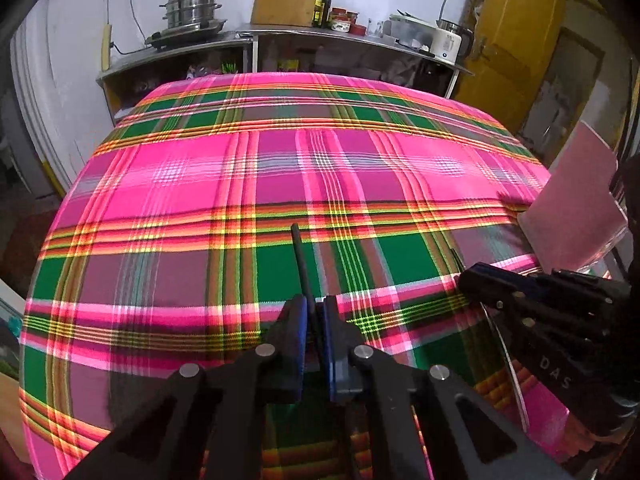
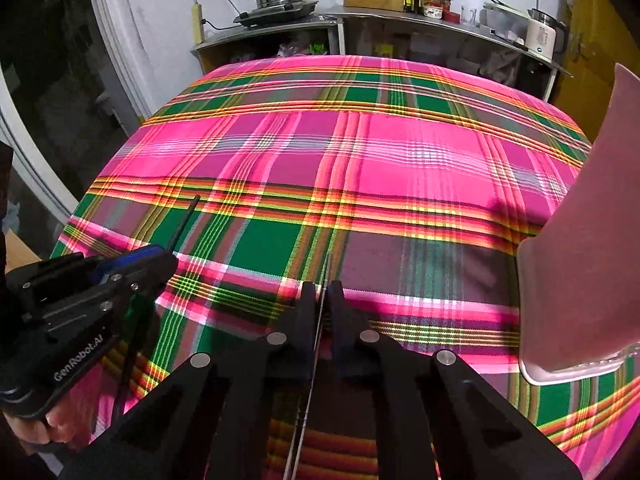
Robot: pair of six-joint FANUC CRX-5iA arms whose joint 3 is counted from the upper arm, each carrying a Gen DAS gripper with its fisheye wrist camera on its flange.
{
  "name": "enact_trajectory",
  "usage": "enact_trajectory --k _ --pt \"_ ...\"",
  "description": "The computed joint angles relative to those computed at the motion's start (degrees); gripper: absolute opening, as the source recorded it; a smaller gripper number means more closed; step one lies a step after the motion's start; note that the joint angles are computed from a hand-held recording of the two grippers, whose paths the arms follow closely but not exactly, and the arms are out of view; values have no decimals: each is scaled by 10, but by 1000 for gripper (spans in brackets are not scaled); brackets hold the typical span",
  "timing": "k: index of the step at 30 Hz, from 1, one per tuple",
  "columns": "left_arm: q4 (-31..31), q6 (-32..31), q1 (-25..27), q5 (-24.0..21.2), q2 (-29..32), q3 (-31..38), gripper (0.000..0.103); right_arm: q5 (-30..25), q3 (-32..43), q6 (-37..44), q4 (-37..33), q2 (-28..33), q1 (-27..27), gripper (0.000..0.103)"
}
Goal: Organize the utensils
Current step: 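Grasp a black chopstick with the left gripper while the right grasps another black chopstick, then lift both black chopsticks and lower them into the pink holder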
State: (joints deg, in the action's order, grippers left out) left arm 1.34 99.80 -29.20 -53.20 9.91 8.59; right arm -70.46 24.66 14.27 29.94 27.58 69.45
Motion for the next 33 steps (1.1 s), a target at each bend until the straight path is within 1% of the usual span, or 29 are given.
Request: enact_trajectory --k 4,10,20,33 --pt "-5 -1 -1 -10 5 10 7 17 -7 3 -12 -10 -3 5" --pt "33 -15 14 -4 -2 -4 5 34 -33 -16 8 -36 7 5" --pt "71 -48 23 22 -54 -23 5 31 -48 -49 63 -72 27 5" --pt "92 -60 18 26 -110 -17 5 -4 -65 -97 142 -109 66 5"
